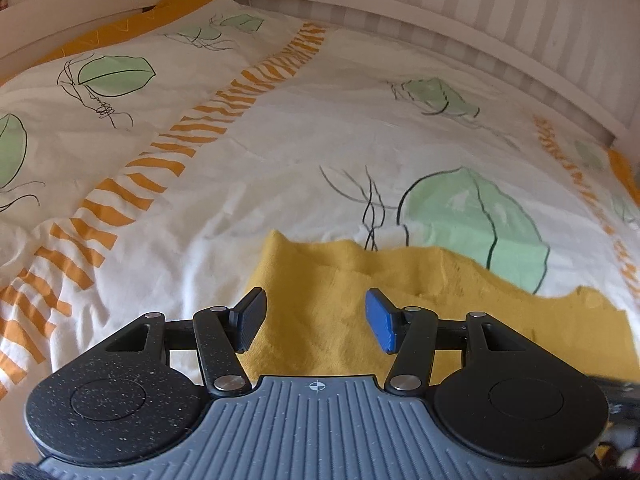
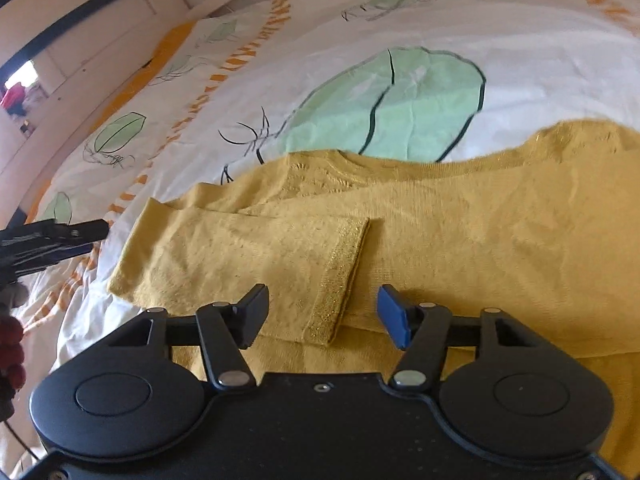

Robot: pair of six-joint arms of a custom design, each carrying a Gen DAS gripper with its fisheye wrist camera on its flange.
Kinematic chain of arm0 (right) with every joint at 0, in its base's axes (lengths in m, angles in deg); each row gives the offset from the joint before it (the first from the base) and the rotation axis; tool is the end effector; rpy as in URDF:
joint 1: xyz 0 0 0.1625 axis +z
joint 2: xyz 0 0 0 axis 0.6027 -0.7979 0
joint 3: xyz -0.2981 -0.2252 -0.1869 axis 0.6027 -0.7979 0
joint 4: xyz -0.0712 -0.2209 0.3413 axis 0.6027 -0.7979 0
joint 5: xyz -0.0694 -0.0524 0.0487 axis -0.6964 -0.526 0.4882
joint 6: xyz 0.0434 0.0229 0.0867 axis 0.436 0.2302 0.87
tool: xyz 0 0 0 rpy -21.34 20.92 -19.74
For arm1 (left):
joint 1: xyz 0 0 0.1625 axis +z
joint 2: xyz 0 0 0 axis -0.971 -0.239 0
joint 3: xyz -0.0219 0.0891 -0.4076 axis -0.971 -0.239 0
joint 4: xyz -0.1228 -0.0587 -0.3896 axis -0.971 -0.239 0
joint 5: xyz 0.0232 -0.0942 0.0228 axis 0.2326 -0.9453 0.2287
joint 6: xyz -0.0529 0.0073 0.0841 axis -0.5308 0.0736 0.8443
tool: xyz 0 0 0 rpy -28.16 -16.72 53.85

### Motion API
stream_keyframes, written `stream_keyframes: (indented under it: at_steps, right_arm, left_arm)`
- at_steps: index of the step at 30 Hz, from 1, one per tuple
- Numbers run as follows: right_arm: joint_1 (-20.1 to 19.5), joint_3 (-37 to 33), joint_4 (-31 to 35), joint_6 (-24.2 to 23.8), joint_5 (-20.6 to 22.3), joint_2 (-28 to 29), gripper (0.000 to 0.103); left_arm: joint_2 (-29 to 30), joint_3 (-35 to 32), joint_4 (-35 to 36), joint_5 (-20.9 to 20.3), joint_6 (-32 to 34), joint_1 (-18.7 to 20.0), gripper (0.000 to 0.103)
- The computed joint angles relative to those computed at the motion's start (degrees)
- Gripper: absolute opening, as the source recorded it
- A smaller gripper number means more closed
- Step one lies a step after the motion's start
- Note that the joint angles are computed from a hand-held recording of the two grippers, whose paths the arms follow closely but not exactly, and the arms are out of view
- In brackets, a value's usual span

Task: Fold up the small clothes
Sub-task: 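Grasp the sweater side with the right gripper, fold it inward, release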

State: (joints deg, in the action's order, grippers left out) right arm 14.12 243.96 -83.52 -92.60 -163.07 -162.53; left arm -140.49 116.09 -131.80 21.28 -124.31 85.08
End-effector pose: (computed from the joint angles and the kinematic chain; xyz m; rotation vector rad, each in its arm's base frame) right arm -0.0056 -0.2538 0.2847 0.4589 -2.7556 0.7585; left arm -0.3292 -0.2650 0.0592 0.1446 2.2832 -1.0337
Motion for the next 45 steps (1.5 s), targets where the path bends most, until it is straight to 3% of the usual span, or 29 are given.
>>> stream_keyframes:
  at_steps: [6, 7, 8, 9, 12, 18, 23, 27, 30, 34, 40, 45]
  right_arm:
    - [0.86, 0.47, -4.93, 3.49, 0.97, 4.74, 0.055]
    - [1.53, 0.56, -6.36, 4.48, 0.57, 5.86, 0.044]
    - [2.37, 0.67, -7.97, 5.56, -0.01, 6.88, 0.019]
    - [3.25, 0.6, -8.85, 6.74, -0.68, 7.73, 0.014]
    - [6.45, -0.6, -6.56, 9.16, -1.28, 7.55, 0.014]
    - [10.13, -8.28, 10.99, 7.1, 4.38, -1.25, 0.014]
    - [4.05, -15.26, 18.15, 2.56, 7.93, -7.54, 0.014]
    - [-3.46, -17.84, 15.32, -1.49, 7.17, -9.59, 0.014]
    - [-11.81, -19.14, 15.72, -3.55, 9.28, -9.89, 0.014]
    - [-18.89, -19.19, 14.62, -4.03, 10.89, -8.75, 0.014]
    - [-23.38, -18.01, 11.0, -4.72, 10.27, -5.87, 0.016]
    - [-26.66, -15.93, 7.96, -7.87, 10.39, -5.29, 0.024]
  left_arm:
    - [-0.77, 0.72, -1.64, 0.76, -0.59, -0.01, 0.053]
    - [-0.98, 0.84, -1.69, 0.8, -0.92, 0.03, 0.053]
    - [-1.15, 0.94, -1.58, 0.88, -1.27, 0.04, 0.053]
    - [-1.34, 1.02, -1.32, 1.03, -1.69, 0.01, 0.053]
    - [-1.88, 1.09, 0.22, 1.44, -3.55, -0.06, 0.053]
    - [-2.59, 1.49, 1.04, 1.96, -5.9, -0.15, 0.053]
    - [-1.52, 1.48, -1.72, 1.45, -3.88, 0.17, 0.053]
    - [0.37, 1.01, -4.59, 0.83, -0.42, 0.43, 0.053]
    - [1.84, 0.67, -6.37, 0.2, 1.94, 0.64, 0.053]
    - [3.71, 0.3, -8.57, -0.81, 4.82, 0.81, 0.053]
    - [6.75, -0.3, -11.64, -2.05, 8.84, 1.3, 0.053]
    - [9.4, -0.33, -16.27, -3.58, 11.96, 2.1, 0.053]
